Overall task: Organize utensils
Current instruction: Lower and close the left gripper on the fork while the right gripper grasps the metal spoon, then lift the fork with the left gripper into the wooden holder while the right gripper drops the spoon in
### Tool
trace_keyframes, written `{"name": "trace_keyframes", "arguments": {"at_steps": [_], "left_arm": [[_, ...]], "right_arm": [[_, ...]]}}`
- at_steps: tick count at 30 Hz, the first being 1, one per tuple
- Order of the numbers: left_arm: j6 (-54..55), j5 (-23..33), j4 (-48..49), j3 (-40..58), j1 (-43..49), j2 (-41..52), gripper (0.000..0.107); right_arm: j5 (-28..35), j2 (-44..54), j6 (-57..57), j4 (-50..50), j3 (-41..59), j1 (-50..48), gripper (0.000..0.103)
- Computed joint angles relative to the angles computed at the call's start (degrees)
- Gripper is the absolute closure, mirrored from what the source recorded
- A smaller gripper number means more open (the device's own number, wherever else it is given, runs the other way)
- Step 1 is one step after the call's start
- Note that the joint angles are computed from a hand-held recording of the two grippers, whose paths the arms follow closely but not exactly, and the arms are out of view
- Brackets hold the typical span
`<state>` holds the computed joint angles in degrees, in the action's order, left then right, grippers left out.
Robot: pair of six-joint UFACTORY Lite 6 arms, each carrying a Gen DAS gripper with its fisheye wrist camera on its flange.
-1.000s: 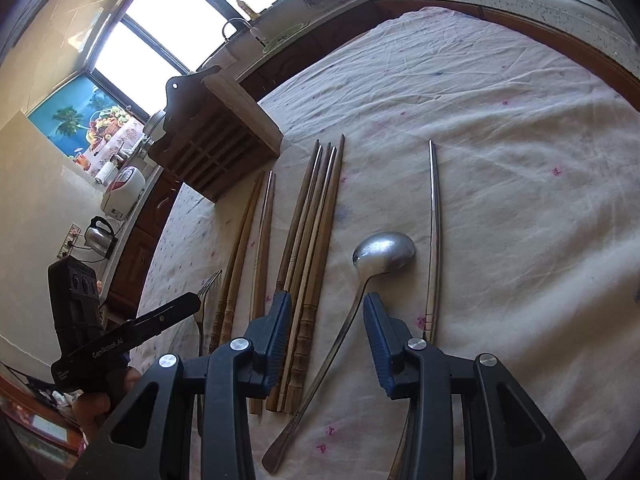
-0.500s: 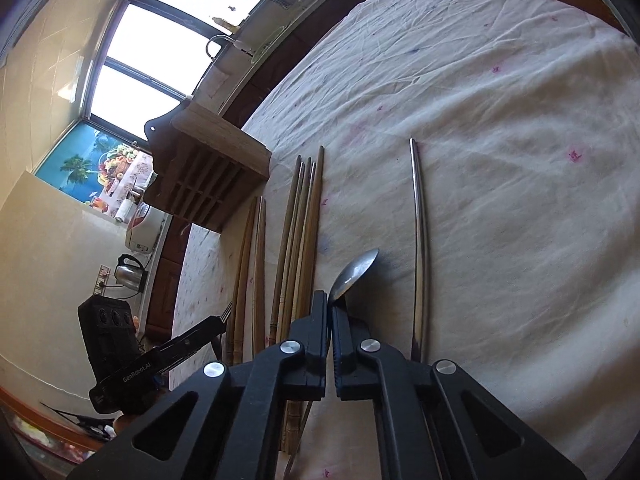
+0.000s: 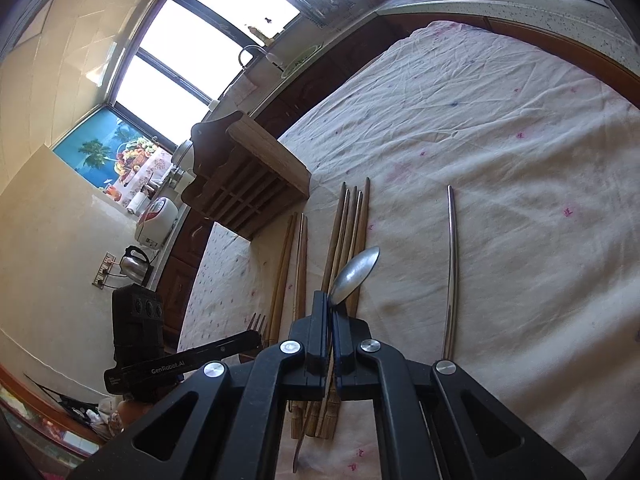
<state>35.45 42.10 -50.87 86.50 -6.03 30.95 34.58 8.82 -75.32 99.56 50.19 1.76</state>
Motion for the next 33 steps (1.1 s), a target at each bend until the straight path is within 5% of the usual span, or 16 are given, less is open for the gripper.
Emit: {"name": "trace_keyframes", "arguments": {"at_steps": [12,18,28,33], "left_arm": [[10.11,-1.31,-11.55,-11.24,4.86,-15.19,0.103],[11.26,-0.94,-14.74,-11.98,9.68,-21.66,0.105],[9.66,0.12,-17.3,-3.69,13.77,-18.74,0.105],[5.54,1.56,-16.98,9.35,14.92,-11.75,0.105]], "right_arm": [[-2.22,-6.26,3.45,-3.91,1.52,0.56,0.101],[-11.4,-7.96,5.27,-8.02,8.3,6.03,0.101],[-18.62,-1.88,9.55,-16.04,20.82,12.69,0.101],[-21.0,5.02,14.17,-21.52,31.24,14.32,0.101]]}}
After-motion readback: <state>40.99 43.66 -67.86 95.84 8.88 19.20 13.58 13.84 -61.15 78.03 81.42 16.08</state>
